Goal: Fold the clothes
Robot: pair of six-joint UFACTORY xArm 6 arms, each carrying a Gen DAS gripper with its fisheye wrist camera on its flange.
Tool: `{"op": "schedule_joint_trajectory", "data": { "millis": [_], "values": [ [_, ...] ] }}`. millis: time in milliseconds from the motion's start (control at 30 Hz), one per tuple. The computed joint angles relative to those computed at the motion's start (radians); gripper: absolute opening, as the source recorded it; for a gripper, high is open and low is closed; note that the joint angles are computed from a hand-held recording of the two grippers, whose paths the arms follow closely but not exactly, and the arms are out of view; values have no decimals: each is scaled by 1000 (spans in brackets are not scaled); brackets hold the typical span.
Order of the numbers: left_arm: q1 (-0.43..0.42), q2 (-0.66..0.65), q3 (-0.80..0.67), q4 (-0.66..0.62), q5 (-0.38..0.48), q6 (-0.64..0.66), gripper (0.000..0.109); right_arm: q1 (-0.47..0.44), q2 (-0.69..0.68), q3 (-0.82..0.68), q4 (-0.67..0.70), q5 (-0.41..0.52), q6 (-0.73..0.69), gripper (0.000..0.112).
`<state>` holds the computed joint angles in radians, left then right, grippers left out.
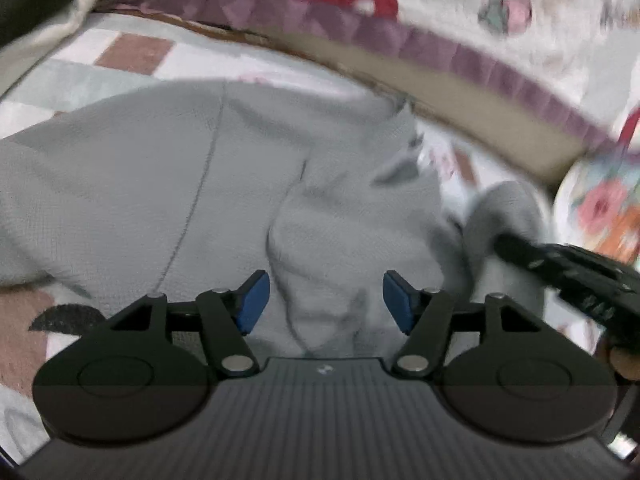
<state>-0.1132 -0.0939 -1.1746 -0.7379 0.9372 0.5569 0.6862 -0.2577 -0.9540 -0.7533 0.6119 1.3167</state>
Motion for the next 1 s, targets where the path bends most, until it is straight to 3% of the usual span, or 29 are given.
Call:
{"op": "schedule_joint_trajectory", "data": {
  "millis": [167, 300, 400, 433, 567, 633, 800, 833, 900, 933, 1000],
  "values": [
    [21, 10, -44, -79, -8, 4, 66, 48, -218, 35, -173, 326, 101, 6],
    [16, 19, -43, -48, 15, -47, 66, 149, -456, 156, -258, 677, 175, 6],
    [-6, 22, -30, -7, 9, -53, 66, 168, -604, 262, -182, 947, 225, 16],
    [-13, 23, -25, 9, 6, -50, 66, 135, -638, 295, -127, 999, 229, 31],
    [-34, 25, -11, 52, -7, -36, 66, 39, -736, 400, 11, 1098, 309, 31],
    [-36, 29, -10, 63, -9, -33, 66, 24, -784, 436, 6, 1063, 345, 31],
    [-20, 63, -36, 55, -42, -10, 66, -140, -683, 417, 5, 781, 150, 31],
    [-15, 71, -44, 60, -75, -7, 66, -180, -644, 406, 3, 698, 98, 33],
    [-6, 75, -51, 85, -178, -2, 56, -259, -573, 389, 8, 517, 22, 35],
    [1, 72, -49, 93, -261, 9, 55, -303, -528, 375, 18, 418, -9, 37],
    [32, 96, -84, 100, -345, -4, 55, -367, -424, 334, 64, 244, -98, 38]
  ]
}}
